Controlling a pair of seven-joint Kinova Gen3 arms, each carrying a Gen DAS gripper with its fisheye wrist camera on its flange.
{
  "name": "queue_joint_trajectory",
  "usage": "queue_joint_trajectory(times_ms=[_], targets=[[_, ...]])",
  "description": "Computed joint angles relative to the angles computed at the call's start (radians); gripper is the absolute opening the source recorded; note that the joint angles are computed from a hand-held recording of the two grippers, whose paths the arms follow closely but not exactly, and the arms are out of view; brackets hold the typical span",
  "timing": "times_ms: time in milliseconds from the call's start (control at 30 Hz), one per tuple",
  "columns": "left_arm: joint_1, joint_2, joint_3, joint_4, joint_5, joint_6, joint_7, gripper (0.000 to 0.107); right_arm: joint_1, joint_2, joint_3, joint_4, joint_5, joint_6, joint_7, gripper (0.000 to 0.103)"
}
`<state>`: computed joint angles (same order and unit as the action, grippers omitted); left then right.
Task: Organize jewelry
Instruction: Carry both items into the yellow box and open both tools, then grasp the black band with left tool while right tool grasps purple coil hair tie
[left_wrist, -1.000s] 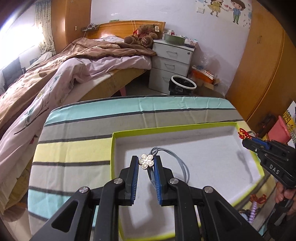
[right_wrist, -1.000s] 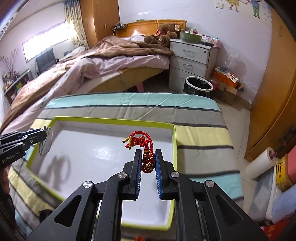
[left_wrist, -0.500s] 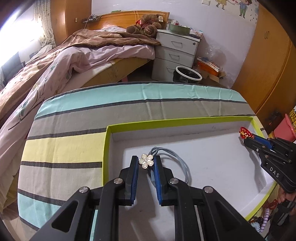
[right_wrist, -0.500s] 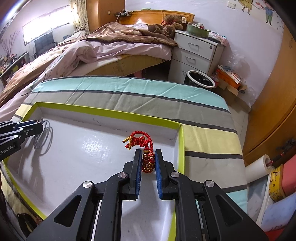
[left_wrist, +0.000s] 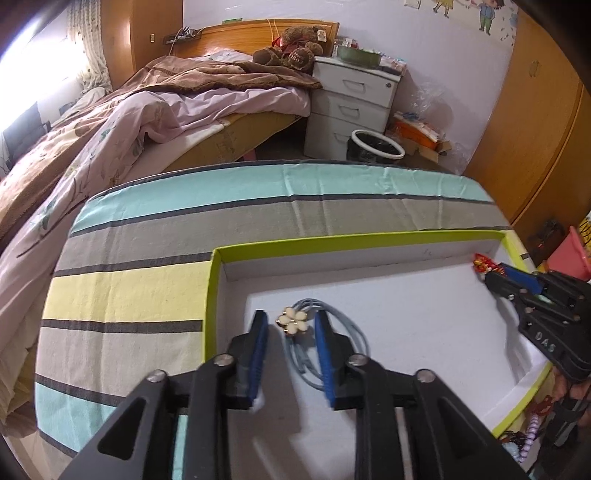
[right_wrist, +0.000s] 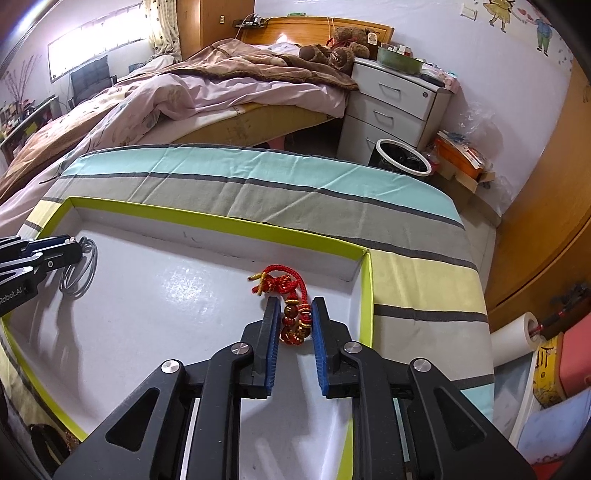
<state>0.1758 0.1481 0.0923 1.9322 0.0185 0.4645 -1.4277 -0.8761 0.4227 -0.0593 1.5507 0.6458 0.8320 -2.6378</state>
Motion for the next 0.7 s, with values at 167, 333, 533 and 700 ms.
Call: queue_joint_trajectory(times_ms=[167, 333, 533, 700], targets=[[0.056, -0.029, -0.046, 0.016, -0.011, -0.002, 0.012, 0.04, -0.004, -0.026, 0.002, 0.031, 0.023, -0.037, -0.029, 0.041], [0.001, -0.113, 0.012, 0.07, 0.025, -0.031, -0.013, 0.04, -0.024, -0.067, -0.005, 0.069, 0.063, -0.049, -0.08, 0.041], [0.005, -0.252, -0.007, 0.149, 0.143, -0.036, -0.121, 0.041, -0.052, -0.152, -0.041, 0.156, 0.147, -0.049, -0.209, 0.041], [0.035, -0.346, -0.05, 0.22, 0.245, -0.021, -0.198, 0.044, -0.049, -0.23, -0.101, 0.247, 0.205, -0.051, -0.343, 0.041]])
